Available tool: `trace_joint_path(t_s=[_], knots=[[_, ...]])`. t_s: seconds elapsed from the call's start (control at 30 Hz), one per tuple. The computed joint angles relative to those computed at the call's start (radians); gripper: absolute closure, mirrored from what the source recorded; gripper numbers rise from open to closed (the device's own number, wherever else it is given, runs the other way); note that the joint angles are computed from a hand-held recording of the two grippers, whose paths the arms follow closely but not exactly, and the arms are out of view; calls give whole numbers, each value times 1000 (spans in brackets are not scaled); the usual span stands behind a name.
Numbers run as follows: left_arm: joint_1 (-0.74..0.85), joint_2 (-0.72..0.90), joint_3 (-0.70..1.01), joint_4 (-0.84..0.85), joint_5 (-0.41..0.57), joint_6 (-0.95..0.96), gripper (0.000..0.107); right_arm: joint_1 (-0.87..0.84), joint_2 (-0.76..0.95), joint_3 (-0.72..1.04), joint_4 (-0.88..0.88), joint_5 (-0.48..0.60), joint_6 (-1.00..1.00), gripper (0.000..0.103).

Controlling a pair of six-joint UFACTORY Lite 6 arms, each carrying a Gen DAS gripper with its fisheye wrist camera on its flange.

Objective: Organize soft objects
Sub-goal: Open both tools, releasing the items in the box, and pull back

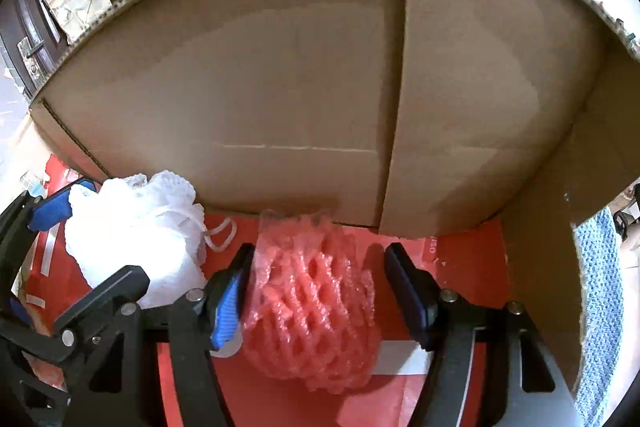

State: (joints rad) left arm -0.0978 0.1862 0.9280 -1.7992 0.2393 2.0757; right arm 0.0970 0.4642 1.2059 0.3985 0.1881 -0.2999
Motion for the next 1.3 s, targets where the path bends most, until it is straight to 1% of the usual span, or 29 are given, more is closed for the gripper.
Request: trace_joint_path(t_s=[0.07, 0.17, 0.2, 0.27, 0.33, 0.4, 0.47, 0.53, 0.63, 0.67, 0.73, 0.8, 0.83, 0.9, 0.93, 0.97, 1.07, 1.13, 1.17, 1.3], knots=[[3, -14, -9, -2, 2, -1, 23, -6, -19, -19, 19, -3, -23, 34], [12, -47, -30, -20, 11, 12, 23, -5, -49, -40, -7, -6, 6, 34], [16, -60, -38, -15, 14, 4, 22, -7, -61, -60, 26, -15, -27, 34], [21, -79, -48, 6, 16, -19, 22, -9, -93, -84, 18, -16, -21, 33], [25, -110, -65, 7, 13, -20, 21, -11, -118, -119, 50, -32, -55, 33], [28, -149, -91, 3, 14, -19, 17, -9, -144, -135, 20, -30, -21, 32], [43, -196, -118, 20, 31, -39, 16, -5, -190, -170, 2, -33, 0, 30], [59, -250, -142, 82, 41, -108, 15, -10, -244, -204, 4, -27, -2, 30], [91, -331, -178, 172, 62, -204, 15, -1, -324, -246, -81, -15, 92, 30], [105, -372, -196, 206, 73, -240, 13, 8, -344, -250, -128, -7, 146, 30], [125, -436, -227, 243, 86, -275, 11, 12, -411, -274, -166, 13, 186, 29], [154, -521, -267, 297, 117, -333, 9, 15, -470, -300, -207, 21, 227, 25], [167, -561, -287, 326, 130, -367, 9, 25, -516, -319, -269, 27, 291, 22], [194, -644, -325, 396, 161, -445, 9, 31, -599, -359, -334, 36, 358, 19], [209, -684, -344, 423, 174, -474, 9, 35, -661, -388, -356, 44, 384, 16], [223, -730, -365, 450, 186, -506, 9, 35, -688, -396, -355, 52, 384, 13], [275, -856, -413, 531, 244, -603, 9, 43, -830, -447, -374, 97, 408, 7], [335, -950, -443, 572, 316, -660, 7, 64, -935, -483, -430, 131, 465, 3], [382, -1002, -462, 588, 367, -683, 4, 73, -985, -500, -449, 150, 483, 0], [626, -1188, -520, 587, 632, -719, 4, 150, -1199, -565, -624, 244, 661, 0]])
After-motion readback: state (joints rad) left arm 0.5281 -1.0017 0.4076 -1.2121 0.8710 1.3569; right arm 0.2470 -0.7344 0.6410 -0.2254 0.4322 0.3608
